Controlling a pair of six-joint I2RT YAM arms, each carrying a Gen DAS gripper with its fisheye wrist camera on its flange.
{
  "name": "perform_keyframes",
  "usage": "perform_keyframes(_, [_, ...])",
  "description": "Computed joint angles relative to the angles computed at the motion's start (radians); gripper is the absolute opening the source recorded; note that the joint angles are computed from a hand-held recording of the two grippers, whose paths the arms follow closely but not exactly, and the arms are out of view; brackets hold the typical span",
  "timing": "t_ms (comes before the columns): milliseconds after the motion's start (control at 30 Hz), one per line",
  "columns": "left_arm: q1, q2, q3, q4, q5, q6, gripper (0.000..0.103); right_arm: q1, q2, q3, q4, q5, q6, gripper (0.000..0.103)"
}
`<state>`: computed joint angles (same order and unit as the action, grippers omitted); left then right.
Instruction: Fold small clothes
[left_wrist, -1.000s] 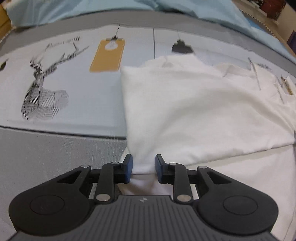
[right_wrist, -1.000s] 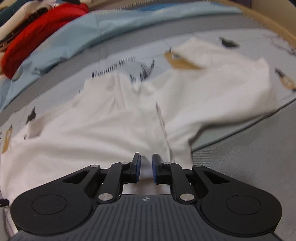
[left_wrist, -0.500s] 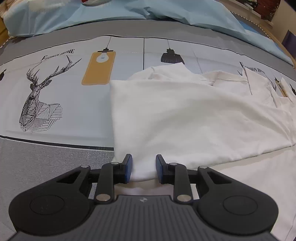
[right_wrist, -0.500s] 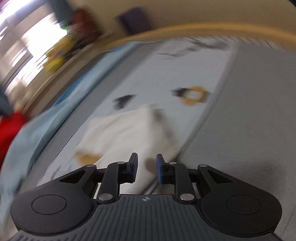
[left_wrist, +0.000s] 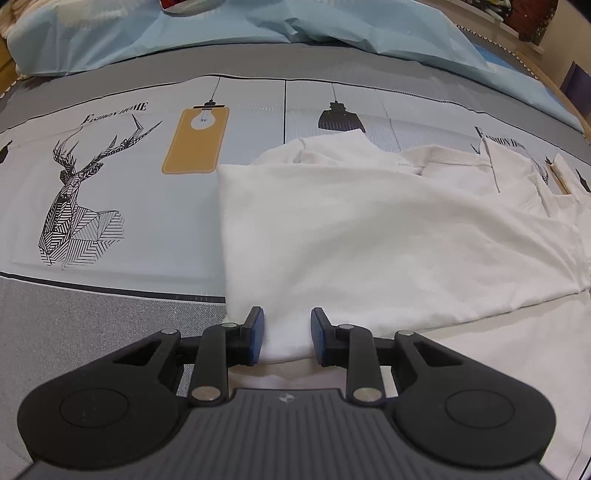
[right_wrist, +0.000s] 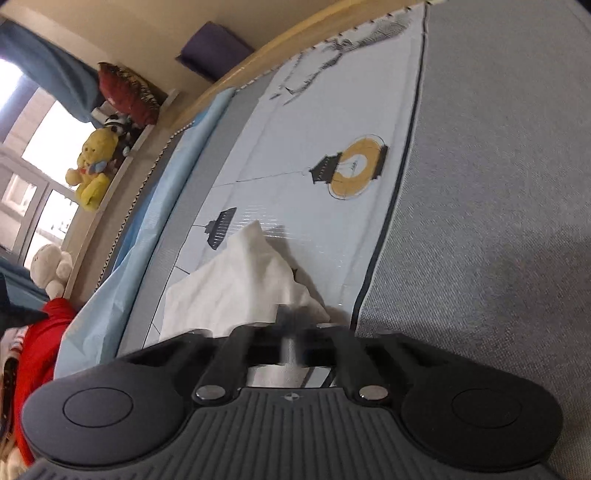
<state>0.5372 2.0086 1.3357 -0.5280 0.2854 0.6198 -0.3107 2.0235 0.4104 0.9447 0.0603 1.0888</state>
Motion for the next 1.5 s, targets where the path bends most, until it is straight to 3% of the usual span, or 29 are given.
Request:
perform_keyframes(200, [0.009, -0.001, 0.014, -0.011, 0.01, 0.003, 0.03, 0.042, -0.089, -0.048, 0.043, 0.047, -0.061, 0.001])
perform_keyframes(300, [0.012, 0.004, 0.024, -0.013, 0.009, -0.006, 0.03, 0.15, -0.248, -0.037, -0.076, 0.149, -0.117, 0.001])
perform_keyframes(367, [0.013, 0.007, 0.032, -0.016, 0.009, -0.013, 0.03, 0.299, -0.401, -0.028, -0.166, 0.241, -0.227, 0.001])
perform_keyframes(433, [0.014, 0.005, 0.037, -0.019, 0.014, -0.017, 0.03, 0.514, -0.5, 0.028, -0.245, 0.334, -0.422, 0.001])
perform_keyframes(500, [0.014, 0.002, 0.037, -0.021, 0.019, -0.022, 0.03, 0.686, -0.503, 0.083, -0.254, 0.275, -0.52, 0.001])
perform_keyframes(567, [0.013, 0.003, 0.046, -0.034, 0.023, -0.027, 0.03, 0.786, -0.436, 0.177, -0.331, 0.083, -0.542, 0.001])
perform_keyframes(700, [0.019, 0.005, 0.066, -0.059, 0.045, -0.046, 0.03, 0.916, -0.335, 0.338, -0.572, -0.045, -0.516, 0.007])
perform_keyframes(867, [0.031, 0.011, 0.104, -0.091, 0.071, -0.069, 0.03, 0.94, -0.401, 0.378, -0.808, 0.014, -0.308, 0.021])
perform_keyframes(967, [0.036, 0.017, 0.12, -0.106, 0.078, -0.08, 0.03, 0.934, -0.449, 0.325, -0.831, 0.126, -0.207, 0.029])
perform_keyframes(1067, [0.037, 0.015, 0.12, -0.116, 0.088, -0.072, 0.03, 0.914, -0.435, 0.286, -0.83, 0.223, -0.18, 0.031])
perform_keyframes(1133, [0.042, 0.028, 0.137, -0.156, 0.122, -0.067, 0.03, 0.876, -0.395, 0.291, -0.841, 0.198, -0.137, 0.031])
perform_keyframes(1300, [0.027, 0.144, 0.256, -0.431, 0.289, -0.092, 0.032, 0.825, -0.332, 0.319, -0.837, 0.16, -0.028, 0.031])
perform_keyframes(1400, [-0.021, 0.144, 0.205, -0.434, 0.297, -0.099, 0.033, 0.81, -0.333, 0.301, -0.814, 0.151, 0.023, 0.031])
perform_keyframes(1500, [-0.062, 0.121, 0.124, -0.352, 0.267, -0.152, 0.033, 0.781, -0.332, 0.29, -0.798, 0.137, 0.044, 0.031])
